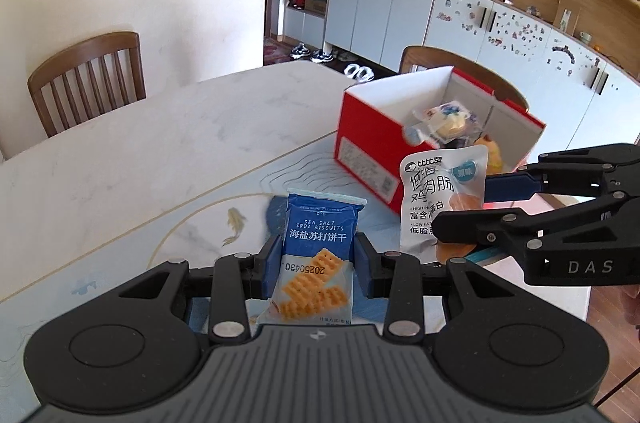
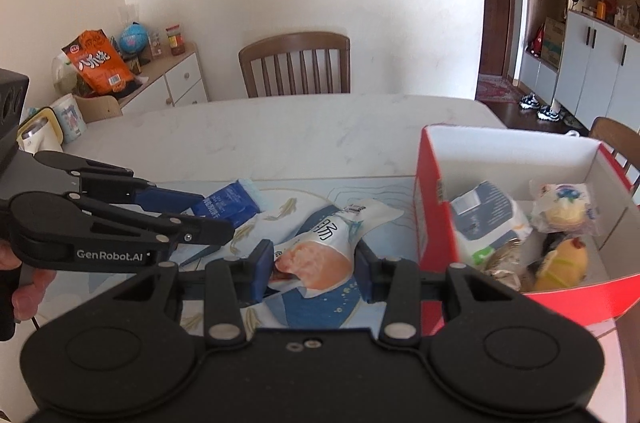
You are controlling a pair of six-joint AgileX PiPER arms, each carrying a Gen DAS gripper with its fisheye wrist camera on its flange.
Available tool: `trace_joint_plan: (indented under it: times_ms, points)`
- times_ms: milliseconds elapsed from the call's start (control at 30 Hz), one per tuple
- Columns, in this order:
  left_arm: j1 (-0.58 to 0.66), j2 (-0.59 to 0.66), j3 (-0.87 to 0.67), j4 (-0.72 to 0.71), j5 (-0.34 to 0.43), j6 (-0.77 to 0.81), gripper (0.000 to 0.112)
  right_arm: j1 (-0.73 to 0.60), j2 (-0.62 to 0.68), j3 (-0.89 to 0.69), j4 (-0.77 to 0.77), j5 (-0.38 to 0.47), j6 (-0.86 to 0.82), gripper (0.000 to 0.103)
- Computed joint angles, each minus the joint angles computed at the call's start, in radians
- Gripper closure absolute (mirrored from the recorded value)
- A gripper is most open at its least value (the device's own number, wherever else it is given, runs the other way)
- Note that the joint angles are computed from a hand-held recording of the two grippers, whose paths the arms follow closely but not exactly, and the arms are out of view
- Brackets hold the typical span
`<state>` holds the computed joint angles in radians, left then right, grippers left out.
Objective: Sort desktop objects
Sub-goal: 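Carry the sausage pouch and cracker packet over the red shoebox with both tools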
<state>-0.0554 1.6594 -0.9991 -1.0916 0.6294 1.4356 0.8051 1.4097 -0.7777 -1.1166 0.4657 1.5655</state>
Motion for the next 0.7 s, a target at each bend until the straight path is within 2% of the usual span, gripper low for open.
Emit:
trace_joint_plan:
  times_ms: [200, 400, 700]
  points:
    - [-0.05, -0.064, -0.007, 0.043, 0.0, -0.104, 0.076, -0.005, -0.109, 0.036, 0.047, 0.048, -0.068, 0.062]
    - [-0.132, -0.091, -0.025, 0.073, -0.03, -0.191, 0.076, -0.065, -0.227, 0.081, 0.121, 0.045, -0.179, 0.062]
    - [-0.303, -0.062, -0.081, 0.149, -0.133, -0.349, 0.076, -0.272, -0.352, 0.135, 0.331, -0.04, -0.488, 0.061]
